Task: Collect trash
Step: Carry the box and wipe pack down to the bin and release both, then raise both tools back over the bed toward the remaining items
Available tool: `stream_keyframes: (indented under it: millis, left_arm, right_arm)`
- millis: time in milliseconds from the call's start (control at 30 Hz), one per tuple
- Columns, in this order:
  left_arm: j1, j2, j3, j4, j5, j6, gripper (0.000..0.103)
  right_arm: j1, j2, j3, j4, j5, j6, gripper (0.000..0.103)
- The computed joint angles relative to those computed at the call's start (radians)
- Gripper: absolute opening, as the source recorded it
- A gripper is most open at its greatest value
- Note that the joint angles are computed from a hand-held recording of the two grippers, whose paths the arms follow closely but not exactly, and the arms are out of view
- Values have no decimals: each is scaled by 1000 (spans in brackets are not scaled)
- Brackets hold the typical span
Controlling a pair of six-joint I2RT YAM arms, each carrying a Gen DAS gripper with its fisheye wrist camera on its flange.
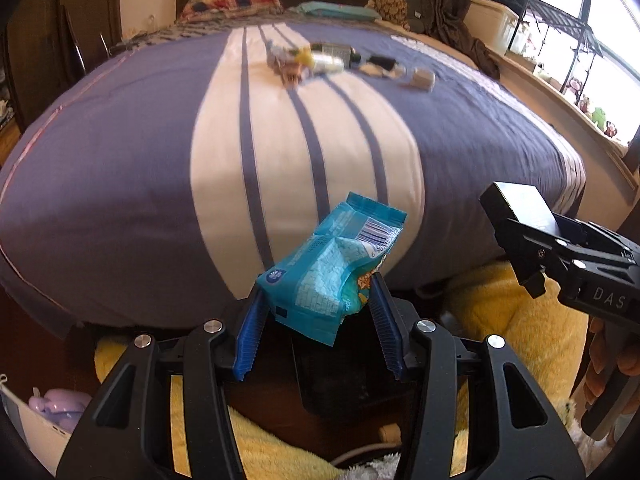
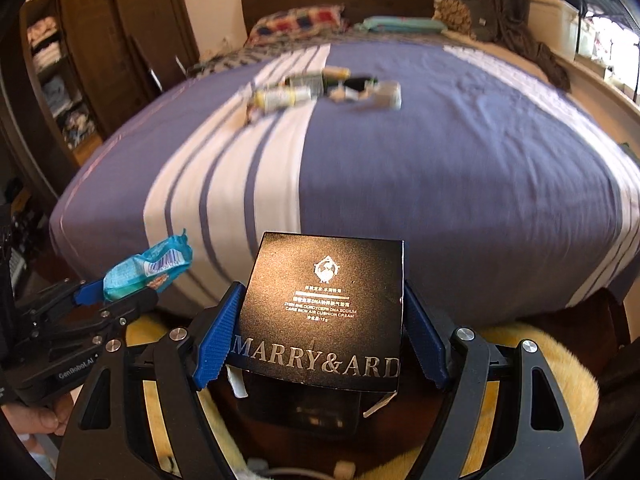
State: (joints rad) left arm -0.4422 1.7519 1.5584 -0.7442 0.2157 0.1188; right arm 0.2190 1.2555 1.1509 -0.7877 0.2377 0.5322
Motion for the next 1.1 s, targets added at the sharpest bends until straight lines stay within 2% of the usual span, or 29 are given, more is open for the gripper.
stream_keyframes:
  millis: [167, 333, 667, 767, 933, 1033, 1100]
  left_arm:
    - [-15, 2, -111, 15, 10, 8, 48]
    - [-39, 72, -151, 19, 7, 18, 48]
    - [-54, 311, -54, -7, -16, 42, 48]
    - [-50, 395, 22, -48, 1, 48, 49]
    - [-54, 440, 37, -48, -2, 53, 54]
    - [-59, 460, 65, -66, -2, 45, 60]
    - [-56, 459, 70, -74, -5, 38, 62]
  right_arm:
    - [2, 16, -111, 16, -64, 40, 78]
    - [-28, 71, -209, 90, -158, 56, 78]
    - [-98, 274, -225, 210, -255, 34, 78]
    - [-116, 309, -238, 232, -287, 22, 79]
    - [-148, 362, -224, 249, -348, 10, 79]
    - [-157, 370, -217, 248, -352, 7, 89]
    - [-160, 361, -210, 239, -345, 6, 91]
